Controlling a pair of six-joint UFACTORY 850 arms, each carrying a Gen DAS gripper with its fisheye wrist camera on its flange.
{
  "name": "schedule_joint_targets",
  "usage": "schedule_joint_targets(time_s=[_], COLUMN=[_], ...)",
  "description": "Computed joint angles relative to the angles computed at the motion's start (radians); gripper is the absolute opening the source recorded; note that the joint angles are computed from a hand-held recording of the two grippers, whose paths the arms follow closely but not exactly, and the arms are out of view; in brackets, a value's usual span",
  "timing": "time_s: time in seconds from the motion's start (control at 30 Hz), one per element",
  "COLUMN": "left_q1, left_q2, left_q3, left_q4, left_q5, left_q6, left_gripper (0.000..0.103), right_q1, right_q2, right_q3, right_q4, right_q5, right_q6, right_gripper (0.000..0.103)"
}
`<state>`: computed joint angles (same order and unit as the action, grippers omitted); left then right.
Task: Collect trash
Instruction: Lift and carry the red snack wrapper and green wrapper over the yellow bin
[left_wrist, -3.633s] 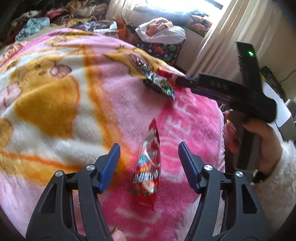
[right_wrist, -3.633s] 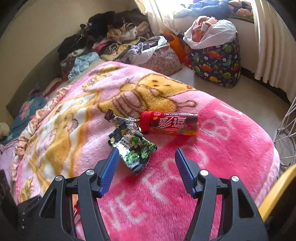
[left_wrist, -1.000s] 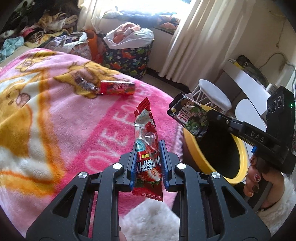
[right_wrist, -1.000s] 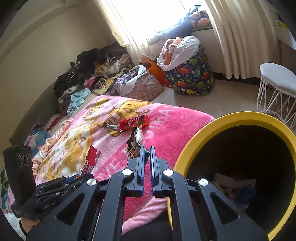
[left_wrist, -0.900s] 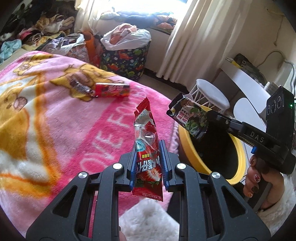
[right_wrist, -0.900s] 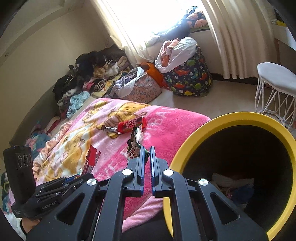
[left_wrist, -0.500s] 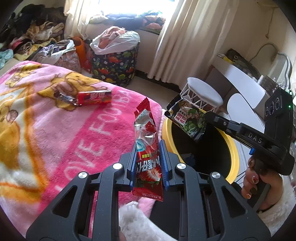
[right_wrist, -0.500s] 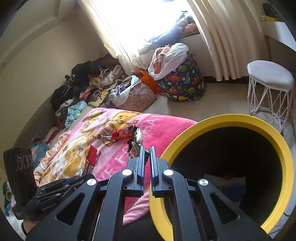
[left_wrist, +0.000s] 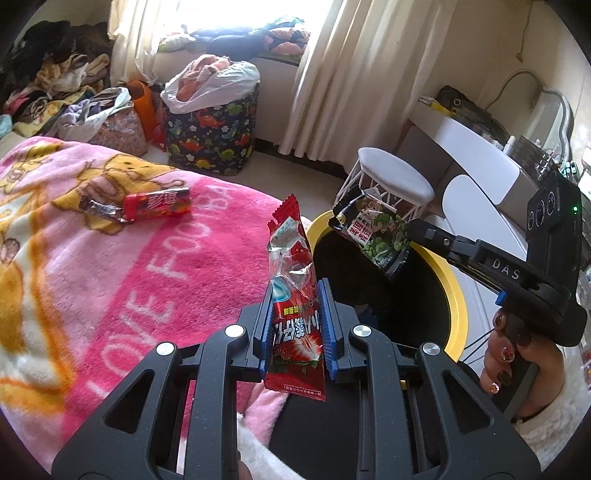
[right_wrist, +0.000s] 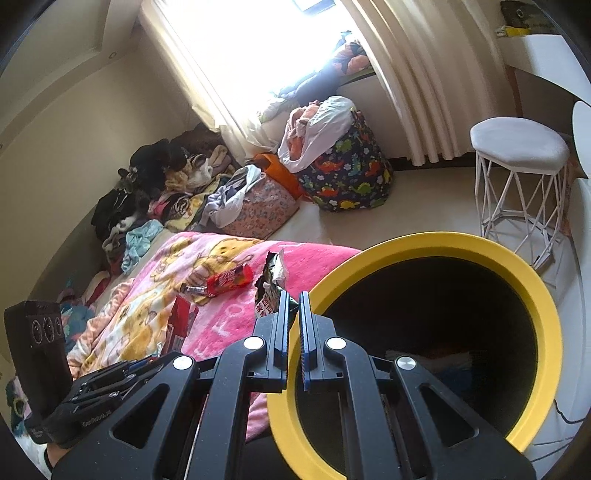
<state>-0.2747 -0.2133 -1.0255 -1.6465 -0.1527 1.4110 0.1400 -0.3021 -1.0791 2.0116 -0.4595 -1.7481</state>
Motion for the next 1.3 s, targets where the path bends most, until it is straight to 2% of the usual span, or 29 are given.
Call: schedule_joint_targets(time_s=[0.77,1.3], left_q1=[-0.068,-0.118], left_q2=[-0.044,-0.119], left_q3=[-0.059,-0.131], left_q4=[0.136,0.352], left_q5=[-0.005,-0.025], left_q6=[-0.102,-0.273], left_gripper=[0.016,0.016], right_q1=[-0.070,-0.116], right_q2=[0.008,0.007], right_q3=[0.037,0.062], right_q4=[0.102,0.219], right_q5=[0.002,0.040], right_q6=[-0.052,-0.116], right_gripper=[0.005,0.005])
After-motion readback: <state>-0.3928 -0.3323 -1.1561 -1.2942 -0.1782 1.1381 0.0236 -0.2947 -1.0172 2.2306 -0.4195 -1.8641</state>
